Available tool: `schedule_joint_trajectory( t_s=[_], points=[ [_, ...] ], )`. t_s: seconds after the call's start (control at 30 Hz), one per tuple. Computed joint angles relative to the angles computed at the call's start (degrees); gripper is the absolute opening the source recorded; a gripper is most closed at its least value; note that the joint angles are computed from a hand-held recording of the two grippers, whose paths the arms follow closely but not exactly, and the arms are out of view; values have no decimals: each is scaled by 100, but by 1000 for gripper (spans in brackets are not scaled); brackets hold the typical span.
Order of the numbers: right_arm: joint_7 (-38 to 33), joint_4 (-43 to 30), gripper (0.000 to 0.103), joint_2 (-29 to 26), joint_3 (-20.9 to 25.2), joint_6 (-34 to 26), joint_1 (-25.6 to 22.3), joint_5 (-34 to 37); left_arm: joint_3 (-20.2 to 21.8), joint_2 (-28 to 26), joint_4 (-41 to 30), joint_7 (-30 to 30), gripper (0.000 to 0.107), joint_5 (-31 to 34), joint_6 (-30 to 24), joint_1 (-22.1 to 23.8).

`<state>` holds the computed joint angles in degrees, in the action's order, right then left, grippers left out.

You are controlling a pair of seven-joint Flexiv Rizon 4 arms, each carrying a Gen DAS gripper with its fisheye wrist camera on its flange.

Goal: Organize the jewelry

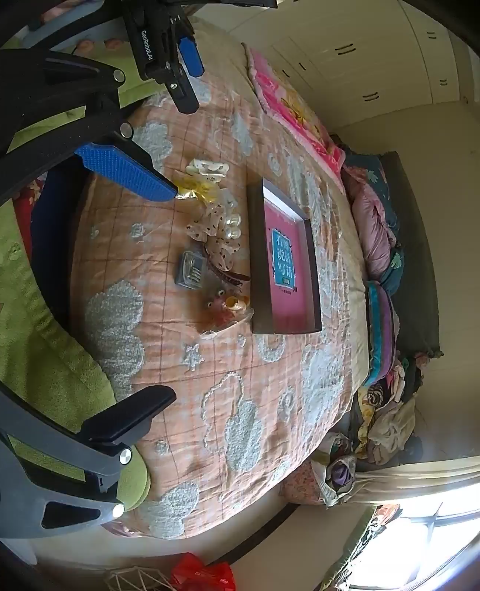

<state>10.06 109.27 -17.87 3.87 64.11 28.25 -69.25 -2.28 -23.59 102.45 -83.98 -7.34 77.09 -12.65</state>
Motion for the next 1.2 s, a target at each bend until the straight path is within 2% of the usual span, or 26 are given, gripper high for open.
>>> schedule_joint_trajectory(
  t_s=[0.23,0.27,0.4,0.53,0.6,1.2],
  points=[
    [53,77,99,57,-17,66,-41,-72,69,-49,-108,-116,94,82,-47,-71],
    [-48,-15,99,20,30,-79,18,17,70,-60,-136,-138,94,102,-64,-76],
    [-78,2,99,38,20,-42,-6,-6,-232,62,125,235,94,-104,157,135],
    [-77,-23,99,62,47,-143,51,-1,-258,69,168,364,94,-219,211,155],
    [-72,-26,99,63,52,-143,56,-32,-117,62,106,249,94,-138,143,26],
    [-53,-49,99,46,56,-67,54,-113,-107,72,71,258,94,-97,159,-9]
  ],
)
